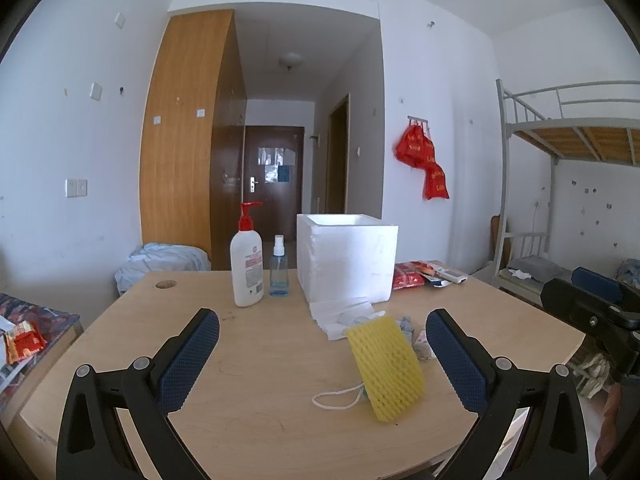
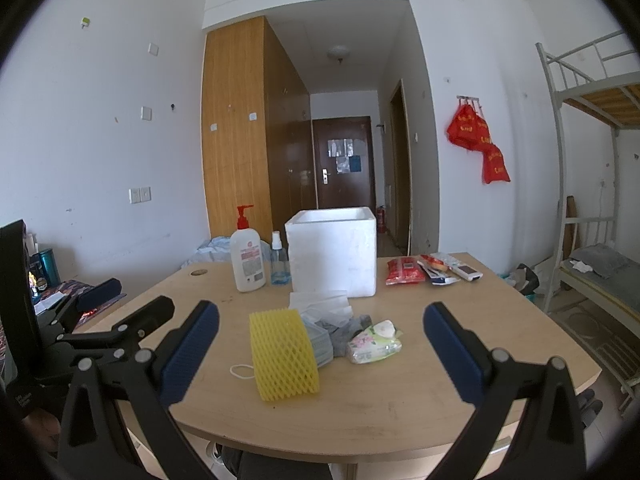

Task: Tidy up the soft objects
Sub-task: 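Grasp the yellow foam net with the left gripper while the right gripper approaches the floral tissue pack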

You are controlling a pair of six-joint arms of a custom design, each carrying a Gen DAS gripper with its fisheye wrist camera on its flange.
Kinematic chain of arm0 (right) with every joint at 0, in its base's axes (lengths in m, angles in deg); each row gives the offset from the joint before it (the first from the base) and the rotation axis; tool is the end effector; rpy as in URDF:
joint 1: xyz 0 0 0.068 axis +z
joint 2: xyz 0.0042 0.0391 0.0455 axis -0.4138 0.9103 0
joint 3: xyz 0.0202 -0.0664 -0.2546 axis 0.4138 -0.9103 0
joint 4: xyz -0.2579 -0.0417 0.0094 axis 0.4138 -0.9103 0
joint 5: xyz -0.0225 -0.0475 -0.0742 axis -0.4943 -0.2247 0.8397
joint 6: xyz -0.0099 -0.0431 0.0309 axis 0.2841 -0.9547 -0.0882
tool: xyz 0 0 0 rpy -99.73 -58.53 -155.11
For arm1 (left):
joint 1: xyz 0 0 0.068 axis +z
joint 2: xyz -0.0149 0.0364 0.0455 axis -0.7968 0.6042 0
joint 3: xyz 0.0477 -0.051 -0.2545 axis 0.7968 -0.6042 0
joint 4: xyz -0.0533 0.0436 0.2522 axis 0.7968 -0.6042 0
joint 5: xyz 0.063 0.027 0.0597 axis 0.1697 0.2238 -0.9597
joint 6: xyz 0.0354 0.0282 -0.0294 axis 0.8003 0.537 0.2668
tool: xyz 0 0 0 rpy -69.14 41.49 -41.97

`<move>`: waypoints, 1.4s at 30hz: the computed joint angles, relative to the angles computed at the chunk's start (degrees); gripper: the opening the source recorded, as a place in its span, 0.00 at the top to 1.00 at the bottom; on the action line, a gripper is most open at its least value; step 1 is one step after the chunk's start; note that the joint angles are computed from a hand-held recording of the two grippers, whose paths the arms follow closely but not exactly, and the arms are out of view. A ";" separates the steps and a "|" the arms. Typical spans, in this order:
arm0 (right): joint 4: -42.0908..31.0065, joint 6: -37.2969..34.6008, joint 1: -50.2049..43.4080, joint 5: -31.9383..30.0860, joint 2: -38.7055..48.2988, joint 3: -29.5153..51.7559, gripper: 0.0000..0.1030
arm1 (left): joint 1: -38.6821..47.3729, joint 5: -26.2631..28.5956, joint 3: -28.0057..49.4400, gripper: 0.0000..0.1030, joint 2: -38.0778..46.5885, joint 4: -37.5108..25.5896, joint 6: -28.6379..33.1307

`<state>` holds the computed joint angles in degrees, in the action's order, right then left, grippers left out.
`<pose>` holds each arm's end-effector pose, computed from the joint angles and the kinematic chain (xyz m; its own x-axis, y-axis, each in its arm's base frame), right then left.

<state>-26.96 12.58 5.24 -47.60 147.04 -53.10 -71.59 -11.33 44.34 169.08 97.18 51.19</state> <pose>0.2036 0.0935 0.2110 -0.2008 0.0720 -0.9770 0.0845 0.9948 0.0560 0.2793 -0.0994 0.1985 -0.1894 0.0529 -0.9805 0.4292 0.9026 -0.0342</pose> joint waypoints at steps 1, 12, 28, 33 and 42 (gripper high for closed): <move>0.03 -0.01 -0.16 -0.15 0.15 0.11 0.00 | 0.09 0.09 0.21 0.00 0.20 -0.04 -0.12; 2.04 0.13 -4.32 -4.49 5.30 2.52 0.00 | 1.54 2.50 6.26 0.00 5.53 -2.82 -0.55; 0.02 0.85 -15.06 -14.09 17.94 11.06 0.00 | 0.37 5.78 20.12 0.00 17.57 -12.64 0.80; -0.71 0.82 -18.68 -17.33 22.73 14.12 0.00 | -0.65 6.32 25.64 0.00 21.89 -17.66 1.89; -2.61 0.56 -22.71 -21.01 29.36 18.87 0.00 | -1.18 8.37 36.02 0.00 29.59 -27.01 0.91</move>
